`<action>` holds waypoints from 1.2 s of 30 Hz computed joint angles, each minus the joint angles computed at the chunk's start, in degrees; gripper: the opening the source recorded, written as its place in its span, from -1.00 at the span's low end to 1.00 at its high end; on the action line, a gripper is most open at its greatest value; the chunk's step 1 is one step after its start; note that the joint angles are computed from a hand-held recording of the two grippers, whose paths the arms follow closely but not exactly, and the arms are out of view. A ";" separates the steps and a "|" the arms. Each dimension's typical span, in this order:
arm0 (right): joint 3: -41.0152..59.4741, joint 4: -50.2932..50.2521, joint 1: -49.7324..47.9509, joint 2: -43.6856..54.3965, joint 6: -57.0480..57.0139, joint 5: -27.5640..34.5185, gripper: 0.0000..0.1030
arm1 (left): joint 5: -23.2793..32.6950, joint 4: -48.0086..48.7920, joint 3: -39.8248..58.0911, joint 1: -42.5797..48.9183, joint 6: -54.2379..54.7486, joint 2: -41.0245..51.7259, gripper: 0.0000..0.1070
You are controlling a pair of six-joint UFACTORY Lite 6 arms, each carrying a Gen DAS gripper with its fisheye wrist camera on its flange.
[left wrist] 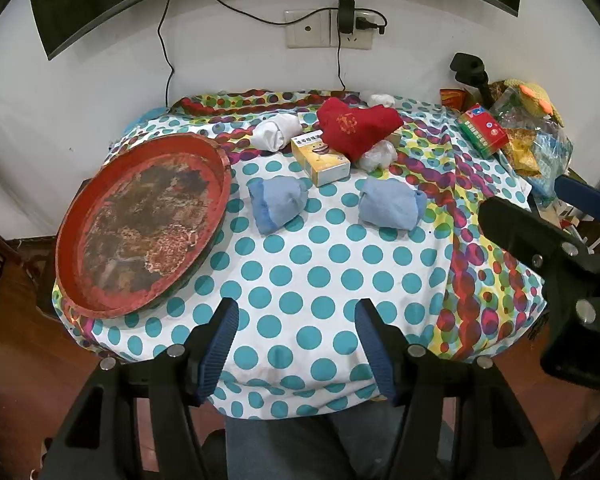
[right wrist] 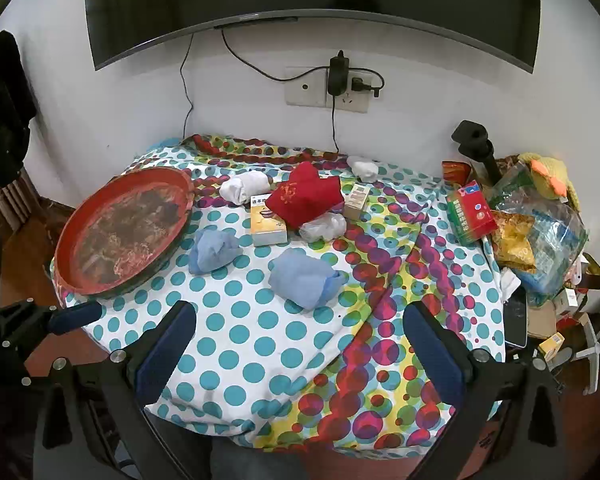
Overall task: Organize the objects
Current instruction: 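Move both tools toward the light-blue socks on the table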
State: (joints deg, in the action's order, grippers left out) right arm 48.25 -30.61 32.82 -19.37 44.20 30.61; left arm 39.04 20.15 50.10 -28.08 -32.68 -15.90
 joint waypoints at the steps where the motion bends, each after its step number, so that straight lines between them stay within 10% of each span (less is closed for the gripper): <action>1: -0.09 -0.81 0.30 0.23 0.95 -0.04 1.00 | 0.04 -0.07 -0.02 0.08 0.11 -0.03 0.16; 36: 3.50 4.16 -3.82 11.20 -5.09 -4.21 1.00 | -4.47 -3.01 0.90 2.92 4.46 7.73 0.16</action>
State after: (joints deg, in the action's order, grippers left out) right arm 51.76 -26.45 29.00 -8.17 39.11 26.39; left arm 34.57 17.14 50.99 -25.16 -28.22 -8.16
